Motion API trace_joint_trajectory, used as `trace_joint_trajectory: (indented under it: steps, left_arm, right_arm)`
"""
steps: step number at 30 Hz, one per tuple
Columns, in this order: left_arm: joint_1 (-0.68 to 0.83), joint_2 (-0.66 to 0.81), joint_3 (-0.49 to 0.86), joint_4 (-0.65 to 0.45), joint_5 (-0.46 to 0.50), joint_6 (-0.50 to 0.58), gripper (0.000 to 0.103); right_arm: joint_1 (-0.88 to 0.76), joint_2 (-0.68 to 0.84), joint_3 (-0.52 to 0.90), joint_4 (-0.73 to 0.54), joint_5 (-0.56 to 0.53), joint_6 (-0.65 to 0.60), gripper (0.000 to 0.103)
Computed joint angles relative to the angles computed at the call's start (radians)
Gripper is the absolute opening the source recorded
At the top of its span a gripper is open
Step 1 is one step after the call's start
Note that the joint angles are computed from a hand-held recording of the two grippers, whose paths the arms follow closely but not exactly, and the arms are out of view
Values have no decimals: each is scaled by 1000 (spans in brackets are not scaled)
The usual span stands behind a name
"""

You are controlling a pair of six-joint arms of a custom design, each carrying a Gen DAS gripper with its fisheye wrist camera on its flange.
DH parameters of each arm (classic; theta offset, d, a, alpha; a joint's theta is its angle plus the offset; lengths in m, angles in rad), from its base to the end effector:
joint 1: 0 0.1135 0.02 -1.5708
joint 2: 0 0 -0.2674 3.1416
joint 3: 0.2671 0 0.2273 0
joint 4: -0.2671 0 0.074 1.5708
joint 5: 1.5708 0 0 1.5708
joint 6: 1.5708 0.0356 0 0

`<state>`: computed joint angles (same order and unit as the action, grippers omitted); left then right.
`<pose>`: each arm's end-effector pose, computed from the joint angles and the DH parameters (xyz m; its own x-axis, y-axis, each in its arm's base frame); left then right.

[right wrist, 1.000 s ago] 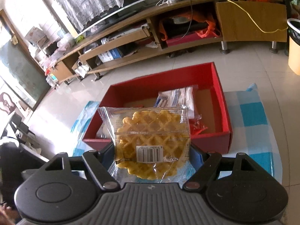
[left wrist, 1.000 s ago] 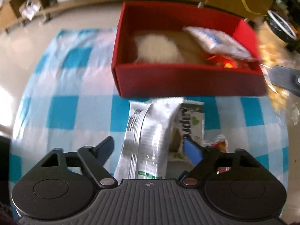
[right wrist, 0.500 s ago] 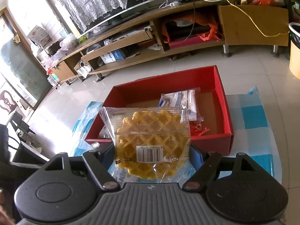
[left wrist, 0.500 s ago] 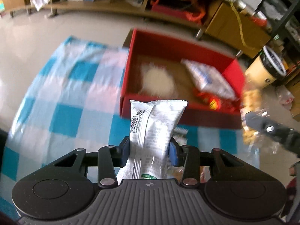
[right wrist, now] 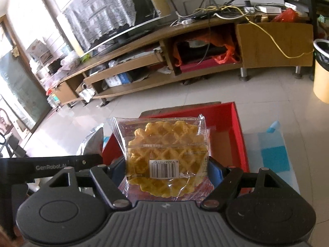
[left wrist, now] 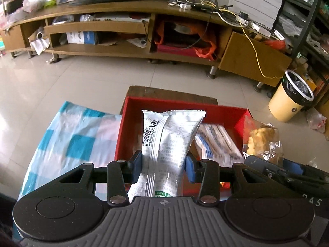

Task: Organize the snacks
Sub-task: 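Carry the waffle pack and white bar pack over the red box with both grippers, then lower both packs into the red box and open both grippers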

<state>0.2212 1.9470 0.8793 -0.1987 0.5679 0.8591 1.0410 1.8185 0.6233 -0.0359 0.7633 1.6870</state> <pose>0.3044 0.0488 0.0998 -0.6289 0.5129 -0.5843 0.6868 0.7188 -0.1082 0.1501 0.2076 0.0968 -0.4484 0.6545 -0.6088 0.5321 0.7427 0.4065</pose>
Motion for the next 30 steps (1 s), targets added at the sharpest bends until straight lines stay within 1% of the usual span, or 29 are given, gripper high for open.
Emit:
trace_joint_trajectory:
  steps: [5,8,13,17,20,21,22,30]
  left_arm:
    - [-57,40,-17,116,-47,-58,51]
    - [-79,78,1,138,-70,-80,51]
    - [-100,104,-9,197,-100,-95,52]
    - [-101,114,-2,195,-103,-94,52]
    - [-98,106,-3,193,-96,-95,59]
    - [-96,103,-5,194,-92,-96,65]
    - [-94,100,-8,198,-89,-97,68]
    - [-96,86,-24,203,-86,-94,75]
  right_arm:
    - [-79,29,-46,86,-40,-53,75]
    - [-120,53,-60,133,-65,-92,75]
    - [-160,97,-54,183,-87,-135,75]
    - [-176,123,-42,188,-105,-138,76]
    - [-186,125,-51,207,-122,-139,76]
    - [-187,126,-53,207,-123,-132,77]
    - [-187,126,-54,206,-124,-129,77]
    - [-190,133,-36,184,-126,-133,79]
